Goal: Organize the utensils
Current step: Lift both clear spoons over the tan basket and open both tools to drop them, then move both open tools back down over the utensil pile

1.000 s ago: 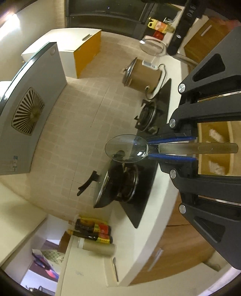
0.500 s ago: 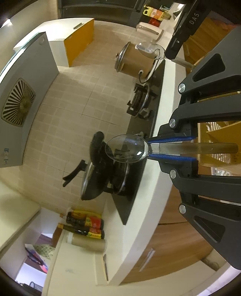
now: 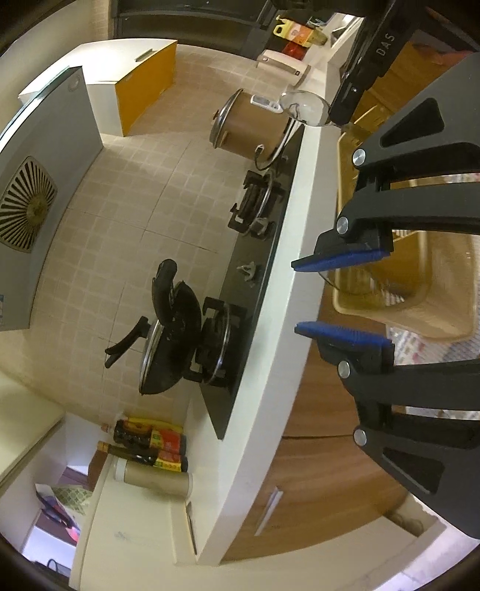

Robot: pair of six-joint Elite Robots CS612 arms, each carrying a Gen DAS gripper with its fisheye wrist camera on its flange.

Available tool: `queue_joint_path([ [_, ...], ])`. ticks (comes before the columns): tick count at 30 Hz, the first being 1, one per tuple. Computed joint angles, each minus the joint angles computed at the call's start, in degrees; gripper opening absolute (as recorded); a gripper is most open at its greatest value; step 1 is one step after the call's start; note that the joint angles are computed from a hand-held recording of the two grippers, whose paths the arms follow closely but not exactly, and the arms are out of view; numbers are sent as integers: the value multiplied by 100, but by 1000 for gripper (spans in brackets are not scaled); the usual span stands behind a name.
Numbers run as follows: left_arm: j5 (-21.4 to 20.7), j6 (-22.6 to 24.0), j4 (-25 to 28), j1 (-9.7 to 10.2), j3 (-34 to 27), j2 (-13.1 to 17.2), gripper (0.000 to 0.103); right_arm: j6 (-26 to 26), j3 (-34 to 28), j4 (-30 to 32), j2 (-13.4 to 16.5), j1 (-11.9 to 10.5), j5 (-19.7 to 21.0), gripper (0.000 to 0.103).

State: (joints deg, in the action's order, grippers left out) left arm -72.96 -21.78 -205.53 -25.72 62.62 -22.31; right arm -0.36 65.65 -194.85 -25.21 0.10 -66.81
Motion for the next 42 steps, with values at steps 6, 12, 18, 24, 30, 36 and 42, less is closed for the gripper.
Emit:
queue_joint_path([
  [6, -159, -196, -111, 22, 513, -269, 34, 68, 288, 182, -172, -66, 172, 25],
  [12, -211, -201, -77, 6, 1107, -610, 34, 122, 619, 269, -404, -114, 352, 41],
  [18, -747, -201, 674, 21, 1790, -1105, 34, -158, 1174, 871, -840, -148, 328, 41],
  [24, -1676, -30, 2639, 69, 1957, -1414, 34, -735, 1320, 2681, -1109, -107, 122, 41],
  [30, -2245, 229, 4000, 80, 1719, -1202, 33, -1051, 1111, 4036, -957, -75, 83, 35],
  [36, -2006, 394, 4294, 9, 1691, -1115, 33, -973, 1090, 4343, -884, -81, -232, 35],
  [42, -1666, 594, 4440, -77, 1651, -1113, 33, -935, 954, 4778, -774, -115, -423, 27],
])
